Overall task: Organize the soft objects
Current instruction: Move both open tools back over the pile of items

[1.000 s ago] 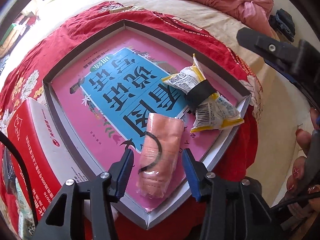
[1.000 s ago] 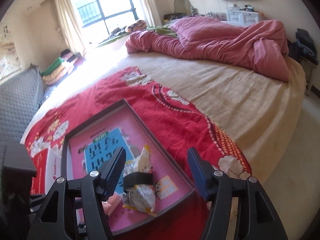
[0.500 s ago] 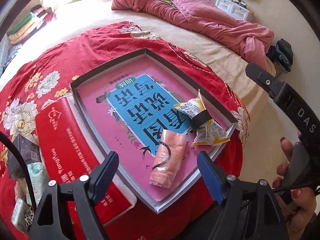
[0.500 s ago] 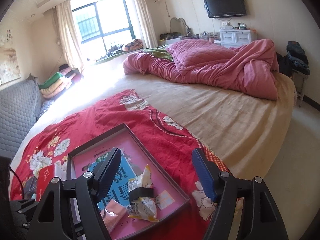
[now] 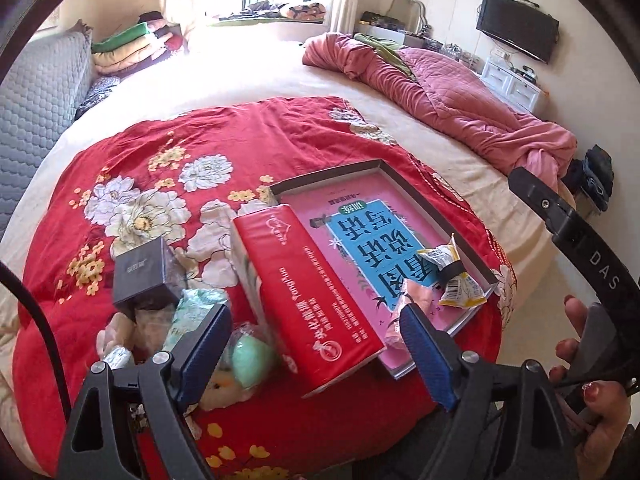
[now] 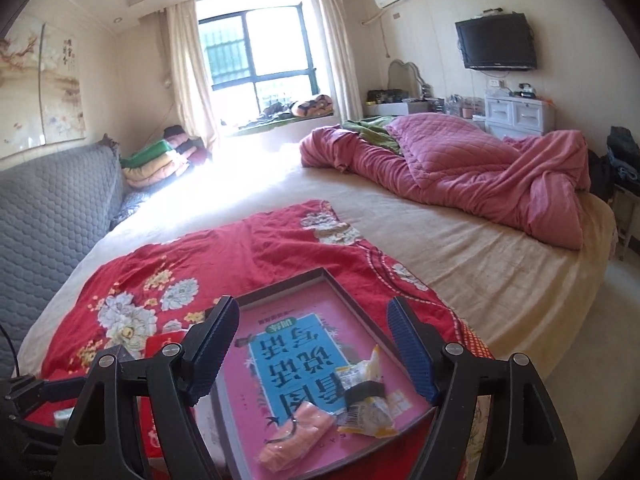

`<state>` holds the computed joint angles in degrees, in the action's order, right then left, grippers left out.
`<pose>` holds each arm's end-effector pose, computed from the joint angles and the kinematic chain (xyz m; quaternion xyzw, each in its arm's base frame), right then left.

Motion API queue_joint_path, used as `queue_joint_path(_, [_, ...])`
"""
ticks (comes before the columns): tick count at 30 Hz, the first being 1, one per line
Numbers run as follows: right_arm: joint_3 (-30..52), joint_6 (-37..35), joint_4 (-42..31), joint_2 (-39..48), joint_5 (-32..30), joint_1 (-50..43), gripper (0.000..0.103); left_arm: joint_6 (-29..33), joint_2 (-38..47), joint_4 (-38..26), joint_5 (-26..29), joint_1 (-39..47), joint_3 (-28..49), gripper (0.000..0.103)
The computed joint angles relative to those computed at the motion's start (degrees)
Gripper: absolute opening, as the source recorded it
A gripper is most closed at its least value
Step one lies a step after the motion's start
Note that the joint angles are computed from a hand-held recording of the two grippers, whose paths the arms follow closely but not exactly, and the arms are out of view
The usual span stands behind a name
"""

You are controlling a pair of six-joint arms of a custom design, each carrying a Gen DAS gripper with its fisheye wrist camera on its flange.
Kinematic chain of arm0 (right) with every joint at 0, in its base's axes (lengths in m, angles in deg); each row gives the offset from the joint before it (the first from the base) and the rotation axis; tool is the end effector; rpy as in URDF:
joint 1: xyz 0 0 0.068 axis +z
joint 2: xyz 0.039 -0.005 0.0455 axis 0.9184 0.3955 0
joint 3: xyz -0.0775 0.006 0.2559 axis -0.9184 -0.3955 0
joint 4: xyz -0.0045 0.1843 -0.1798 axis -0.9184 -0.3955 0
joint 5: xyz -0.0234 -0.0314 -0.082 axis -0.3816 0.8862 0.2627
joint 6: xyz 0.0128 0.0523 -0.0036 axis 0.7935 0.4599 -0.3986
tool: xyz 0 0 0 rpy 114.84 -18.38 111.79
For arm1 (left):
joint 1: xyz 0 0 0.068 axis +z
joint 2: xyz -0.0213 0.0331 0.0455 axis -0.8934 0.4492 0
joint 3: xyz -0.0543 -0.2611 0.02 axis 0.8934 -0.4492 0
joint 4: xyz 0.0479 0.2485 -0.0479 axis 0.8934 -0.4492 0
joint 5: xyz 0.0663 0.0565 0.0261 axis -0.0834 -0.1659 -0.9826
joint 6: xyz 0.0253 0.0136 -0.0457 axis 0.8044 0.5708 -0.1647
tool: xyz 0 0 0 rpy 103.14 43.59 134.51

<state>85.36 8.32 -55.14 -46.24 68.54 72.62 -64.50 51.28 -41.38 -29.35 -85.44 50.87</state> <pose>0.1536 0.0139 0.2030 0.0571 0.8585 0.0565 0.5064 0.1713 -0.0683 0.1904 0.0632 0.9447 -0.0850 0.3103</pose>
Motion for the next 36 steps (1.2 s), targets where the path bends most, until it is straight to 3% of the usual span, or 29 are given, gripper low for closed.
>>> queue_joint_path(6, [2.7, 4.5, -3.7, 0.4, 7.8, 15.0, 0.078, 6.3, -10.6, -6.8, 3.2, 10.5, -2.1, 0.085])
queue_joint_path(12, [4.9, 8.5, -5.0, 4.4, 14.5, 27.5, 0.078, 17.9, -17.3, -14.2, 10.7, 27.2, -2.1, 0.086])
queue_joint_path(16, [6.0, 11.5, -4.8, 7.6, 16.8, 34.0, 0.078, 27.2, -19.0, -18.1, 18.8, 41.5, -1.6, 0.086])
queue_joint_path(24, [8.2, 14.6, -3.1, 15.0, 20.9, 45.4, 0.078, 44.1, -14.0, -21.5, 30.7, 65.9, -0.5, 0.086])
queue_joint_path(36, [12.6, 19.0, -2.4, 26.8, 23.8, 55.4, 0.078, 59.9, -3.0, -21.4, 35.9, 83.5, -1.4, 0.086])
